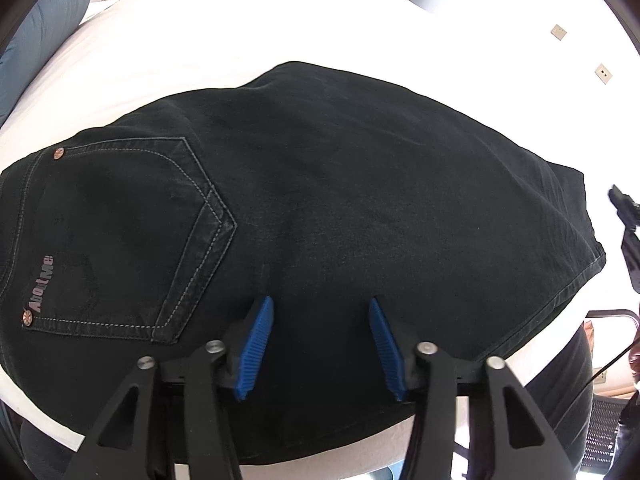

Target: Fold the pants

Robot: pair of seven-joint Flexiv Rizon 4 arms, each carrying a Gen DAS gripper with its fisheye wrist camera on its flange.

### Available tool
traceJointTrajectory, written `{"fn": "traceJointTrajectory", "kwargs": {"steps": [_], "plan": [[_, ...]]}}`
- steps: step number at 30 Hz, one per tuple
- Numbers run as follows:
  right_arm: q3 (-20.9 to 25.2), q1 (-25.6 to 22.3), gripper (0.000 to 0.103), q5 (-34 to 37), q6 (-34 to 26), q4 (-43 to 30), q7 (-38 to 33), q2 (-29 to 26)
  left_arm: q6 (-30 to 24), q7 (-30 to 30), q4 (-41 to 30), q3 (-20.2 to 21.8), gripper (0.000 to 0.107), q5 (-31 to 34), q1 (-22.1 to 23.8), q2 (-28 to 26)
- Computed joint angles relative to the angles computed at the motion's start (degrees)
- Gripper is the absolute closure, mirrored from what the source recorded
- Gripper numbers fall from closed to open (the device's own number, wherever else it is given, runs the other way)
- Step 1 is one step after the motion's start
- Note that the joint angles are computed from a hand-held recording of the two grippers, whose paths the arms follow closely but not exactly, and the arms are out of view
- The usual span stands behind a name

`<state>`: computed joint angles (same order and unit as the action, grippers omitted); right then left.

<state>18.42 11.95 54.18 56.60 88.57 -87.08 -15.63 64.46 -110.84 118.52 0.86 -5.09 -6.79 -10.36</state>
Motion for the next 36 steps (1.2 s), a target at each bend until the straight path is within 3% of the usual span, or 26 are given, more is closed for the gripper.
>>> {"fn": "traceJointTrajectory", "kwargs": {"steps": [2, 5, 7, 9, 16, 17, 20, 22, 23, 25, 26, 30, 34, 36], "plan": [[0.49, 0.52, 0.102, 0.33, -4.10, -3.00, 0.96, -3.99, 0.40, 0.08, 0.78, -0.07, 0.084, -1.23, 0.30, 0.70], [-0.65, 3.11, 0.102, -6.82, -7.02, -3.62, 6.52, -7.29, 1.65, -0.40, 1.05, 0.12, 0.099, -0.80, 0.21, 1.67], [-1.64, 3.71, 0.103, -11.46, -5.85, -1.08, 10.22, -7.23, 3.92, 1.25, 1.06, -0.85, 0.101, -2.83, 0.43, 1.73], [-0.45, 0.86, 0.103, -8.60, -3.88, 0.70, 9.43, -6.38, 6.14, 4.69, 0.37, -2.51, 0.101, -6.51, 0.67, 0.89], [-4.53, -2.86, 0.103, -13.61, 5.39, 8.45, 18.34, -1.37, 9.35, 21.57, -6.00, -11.30, 0.105, -24.01, 2.24, -8.98], [-5.80, -2.02, 0.103, -17.55, 6.23, 9.52, 21.30, -0.51, 9.11, 20.88, -6.05, -11.21, 0.107, -24.45, 2.32, -9.88], [-9.62, 1.51, 0.103, -33.09, 8.06, 12.70, 31.84, 2.42, 15.38, 29.43, 0.67, -18.39, 0.106, -39.92, 6.51, -8.31], [-6.57, -0.53, 0.103, -30.81, 9.48, 11.17, 28.20, 3.05, 16.26, 29.42, 3.13, -16.57, 0.106, -40.11, 5.39, -5.96], [-4.05, -2.12, 0.103, -25.83, 9.13, 8.96, 22.54, 2.77, 16.77, 31.96, 4.43, -16.72, 0.107, -43.93, 5.00, -4.60], [-0.10, -3.14, 0.103, -18.92, 4.82, 3.31, 13.25, 0.78, 17.36, 40.83, 4.31, -20.86, 0.107, -55.70, 6.48, -3.51], [0.98, -2.43, 0.103, -17.22, 2.76, 0.74, 10.58, -0.78, 17.32, 42.13, 3.12, -21.13, 0.107, -56.19, 6.54, -3.95], [2.98, 3.97, 0.103, -17.17, -2.38, -10.19, 7.78, -9.90, 11.86, 37.13, -9.69, -13.86, 0.107, -41.90, 2.25, -11.42], [3.32, 7.62, 0.103, -20.19, -10.88, -24.98, 10.16, -21.72, 3.64, 28.82, -20.83, -7.91, 0.107, -30.47, 0.59, -18.86], [0.18, 10.65, 0.103, -25.19, -13.85, -30.42, 14.99, -26.08, -0.10, 24.77, -23.66, -6.20, 0.106, -26.18, 1.02, -21.01]]}}
